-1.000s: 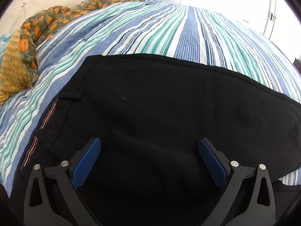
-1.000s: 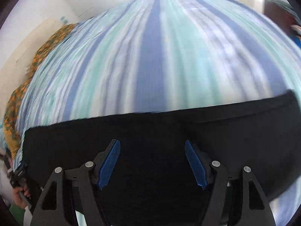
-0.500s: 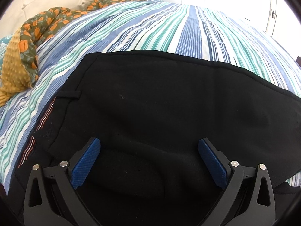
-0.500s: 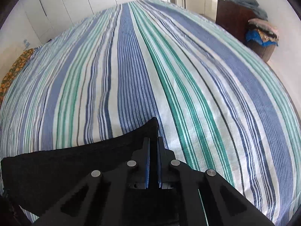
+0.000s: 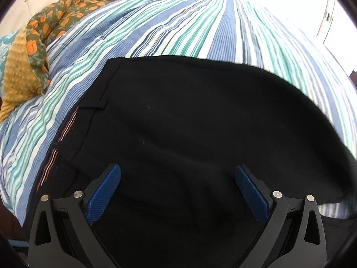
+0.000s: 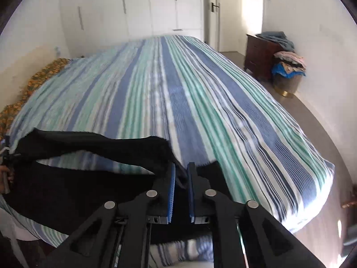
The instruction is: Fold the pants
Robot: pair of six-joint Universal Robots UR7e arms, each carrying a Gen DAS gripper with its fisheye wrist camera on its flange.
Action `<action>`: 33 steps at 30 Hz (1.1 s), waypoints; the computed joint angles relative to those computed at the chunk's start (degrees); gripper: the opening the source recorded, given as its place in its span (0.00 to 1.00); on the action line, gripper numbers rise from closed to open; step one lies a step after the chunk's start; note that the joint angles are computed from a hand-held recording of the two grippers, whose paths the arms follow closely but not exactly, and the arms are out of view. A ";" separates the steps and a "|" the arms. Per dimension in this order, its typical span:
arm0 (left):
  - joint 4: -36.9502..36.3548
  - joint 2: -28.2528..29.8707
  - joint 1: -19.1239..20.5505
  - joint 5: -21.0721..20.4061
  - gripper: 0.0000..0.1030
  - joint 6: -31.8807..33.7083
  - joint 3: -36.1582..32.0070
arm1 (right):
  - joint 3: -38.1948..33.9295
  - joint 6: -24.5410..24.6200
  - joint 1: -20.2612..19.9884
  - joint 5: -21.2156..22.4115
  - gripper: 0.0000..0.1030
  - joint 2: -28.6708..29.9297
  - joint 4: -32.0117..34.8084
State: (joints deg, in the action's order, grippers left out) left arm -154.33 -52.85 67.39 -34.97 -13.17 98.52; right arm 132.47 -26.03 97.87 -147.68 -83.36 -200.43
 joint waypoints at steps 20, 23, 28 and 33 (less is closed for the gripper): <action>-17.68 -11.59 -12.01 -8.31 0.99 -3.83 29.55 | -0.57 13.69 10.16 13.70 0.80 24.68 -9.49; -16.95 -11.38 -11.35 -8.34 0.99 -4.93 29.64 | -0.48 12.13 10.67 12.81 0.80 27.55 -9.44; -17.95 -11.13 -11.70 -7.65 0.99 -4.80 29.52 | 2.08 8.92 10.22 12.09 0.80 27.30 -14.41; -19.19 -11.65 -11.08 -7.42 0.99 -4.78 29.86 | 7.54 16.22 5.93 20.19 0.80 19.92 -19.53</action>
